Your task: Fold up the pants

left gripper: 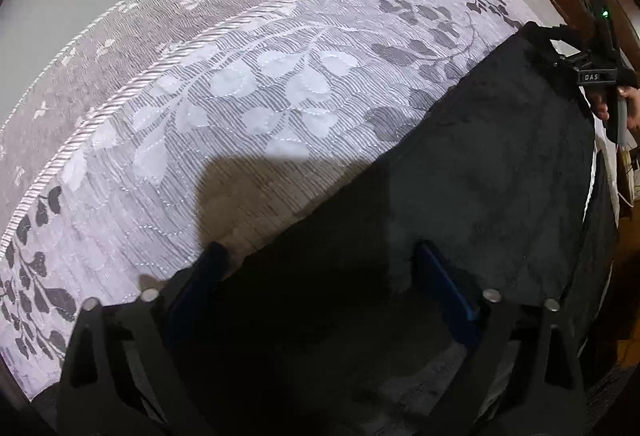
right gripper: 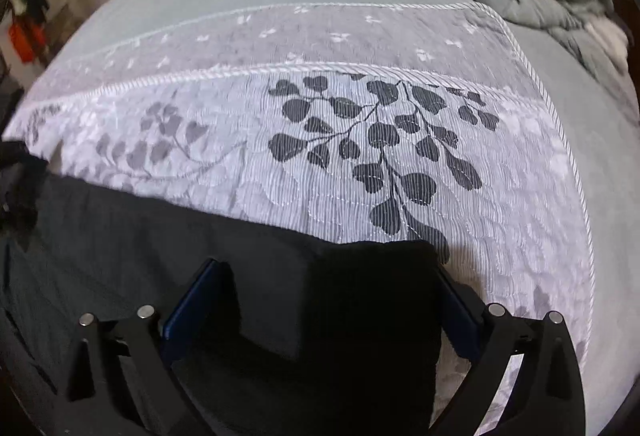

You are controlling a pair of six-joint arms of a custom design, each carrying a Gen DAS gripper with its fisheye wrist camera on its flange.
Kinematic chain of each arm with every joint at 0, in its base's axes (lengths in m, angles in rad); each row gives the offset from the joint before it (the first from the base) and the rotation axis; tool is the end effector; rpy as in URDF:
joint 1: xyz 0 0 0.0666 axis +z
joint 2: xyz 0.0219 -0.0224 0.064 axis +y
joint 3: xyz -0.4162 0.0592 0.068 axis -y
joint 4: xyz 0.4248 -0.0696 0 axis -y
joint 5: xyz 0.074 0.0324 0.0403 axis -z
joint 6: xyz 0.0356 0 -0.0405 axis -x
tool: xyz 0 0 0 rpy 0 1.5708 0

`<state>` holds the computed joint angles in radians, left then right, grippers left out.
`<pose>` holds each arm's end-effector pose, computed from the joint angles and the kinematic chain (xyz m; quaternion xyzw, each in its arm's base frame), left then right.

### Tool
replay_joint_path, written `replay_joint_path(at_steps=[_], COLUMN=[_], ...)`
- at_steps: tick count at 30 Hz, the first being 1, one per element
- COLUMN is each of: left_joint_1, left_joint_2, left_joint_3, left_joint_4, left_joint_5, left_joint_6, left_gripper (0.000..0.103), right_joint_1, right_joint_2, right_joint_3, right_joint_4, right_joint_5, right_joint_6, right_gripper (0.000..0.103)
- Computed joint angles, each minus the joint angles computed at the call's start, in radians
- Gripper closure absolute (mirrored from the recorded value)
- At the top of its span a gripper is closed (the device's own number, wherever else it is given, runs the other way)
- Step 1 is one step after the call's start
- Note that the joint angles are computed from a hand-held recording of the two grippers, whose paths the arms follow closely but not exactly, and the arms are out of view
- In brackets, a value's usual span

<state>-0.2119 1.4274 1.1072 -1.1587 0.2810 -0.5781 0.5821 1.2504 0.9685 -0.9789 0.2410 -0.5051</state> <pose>0.4306 -0.1031 0.3108 0.3866 0.9105 -0.1293 0.0702 0.3359 0.2105 0.3254 -0.0192 0.9808 -0.0224 0.1926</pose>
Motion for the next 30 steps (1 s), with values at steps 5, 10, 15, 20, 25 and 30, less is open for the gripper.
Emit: replay_joint_path(at_steps=[5, 10, 15, 20, 25, 30], left_joint_1=[0.022, 0.018, 0.0, -0.065, -0.079, -0.114], left_joint_2=[-0.015, -0.014, 0.012, 0.012, 0.002, 0.0], left_joint_3=[0.01, 0.011, 0.022, 0.001, -0.003, 0.016], left_joint_4=[-0.003, 0.007, 0.015, 0.072, 0.068, 0.04], left_joint_5=[-0.019, -0.041, 0.091, 0.036, 0.013, -0.03], left_joint_6=[0.019, 0.028, 0.114, 0.133, 0.133, 0.189], left_gripper=[0.043, 0.042, 0.013, 0.004, 0.023, 0.055], right_joint_1=[-0.046, -0.045, -0.069, -0.127, -0.132, -0.074], right_joint_2=[-0.03, -0.015, -0.045, -0.073, -0.078, -0.089], right_joint_3=[-0.03, -0.015, -0.039, -0.071, -0.098, -0.095], right_joint_4=[0.017, 0.005, 0.007, 0.031, 0.077, 0.098], right_joint_5=[-0.036, 0.015, 0.004, -0.026, -0.034, -0.005], right_joint_6=[-0.066, -0.06, -0.061, -0.06, -0.054, -0.03], right_gripper=[0.004, 0.004, 0.004, 0.004, 0.003, 0.042])
